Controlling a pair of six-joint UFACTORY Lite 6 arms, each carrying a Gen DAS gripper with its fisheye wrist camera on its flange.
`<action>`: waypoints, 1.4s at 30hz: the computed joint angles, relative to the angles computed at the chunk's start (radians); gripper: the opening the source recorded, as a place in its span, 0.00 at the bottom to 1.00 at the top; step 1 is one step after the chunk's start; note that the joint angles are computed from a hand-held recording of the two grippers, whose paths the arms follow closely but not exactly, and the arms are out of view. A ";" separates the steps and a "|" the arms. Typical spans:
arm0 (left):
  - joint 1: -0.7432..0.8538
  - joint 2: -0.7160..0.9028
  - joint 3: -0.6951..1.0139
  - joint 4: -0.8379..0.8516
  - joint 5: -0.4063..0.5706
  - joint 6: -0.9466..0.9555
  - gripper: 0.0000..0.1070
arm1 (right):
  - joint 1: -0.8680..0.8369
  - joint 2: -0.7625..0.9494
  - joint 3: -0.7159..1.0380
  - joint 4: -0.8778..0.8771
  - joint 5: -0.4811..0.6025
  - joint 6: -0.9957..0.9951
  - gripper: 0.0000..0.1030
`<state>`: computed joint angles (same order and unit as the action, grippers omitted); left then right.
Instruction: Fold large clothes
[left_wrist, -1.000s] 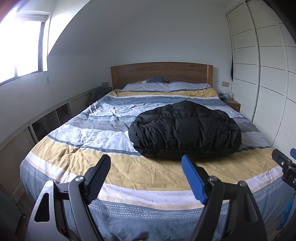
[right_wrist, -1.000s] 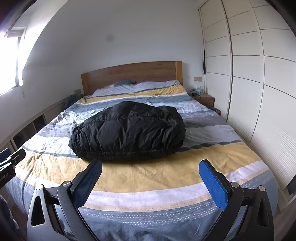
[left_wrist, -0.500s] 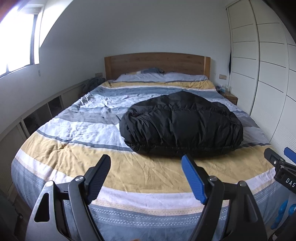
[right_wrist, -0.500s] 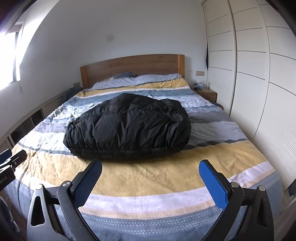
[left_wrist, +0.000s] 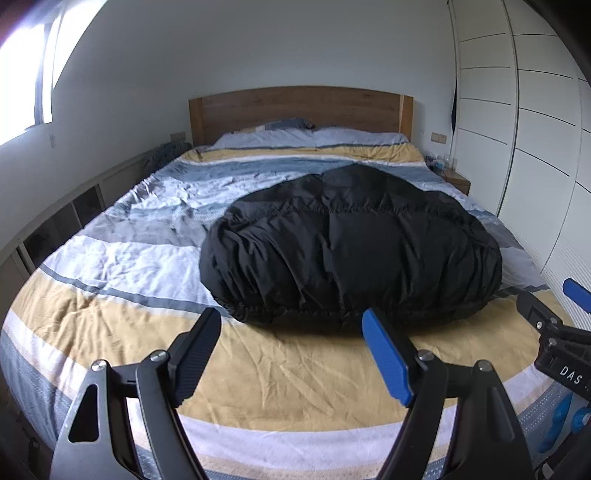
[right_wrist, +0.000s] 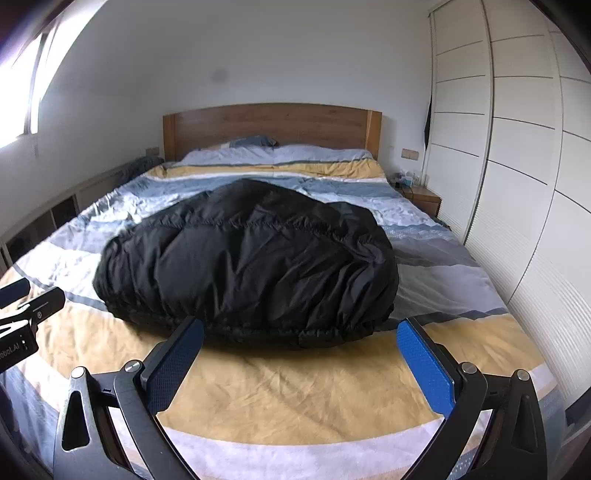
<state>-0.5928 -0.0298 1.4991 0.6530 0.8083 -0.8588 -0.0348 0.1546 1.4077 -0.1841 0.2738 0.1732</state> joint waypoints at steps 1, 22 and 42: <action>0.009 0.015 -0.001 -0.007 -0.013 0.003 0.73 | 0.001 0.016 0.008 -0.009 -0.003 0.006 1.00; -0.003 0.106 -0.051 0.017 -0.082 -0.050 0.73 | -0.064 0.131 0.017 0.027 -0.031 -0.032 1.00; -0.033 0.095 -0.103 0.063 -0.084 -0.121 0.73 | -0.113 0.127 -0.050 0.095 -0.064 -0.104 1.00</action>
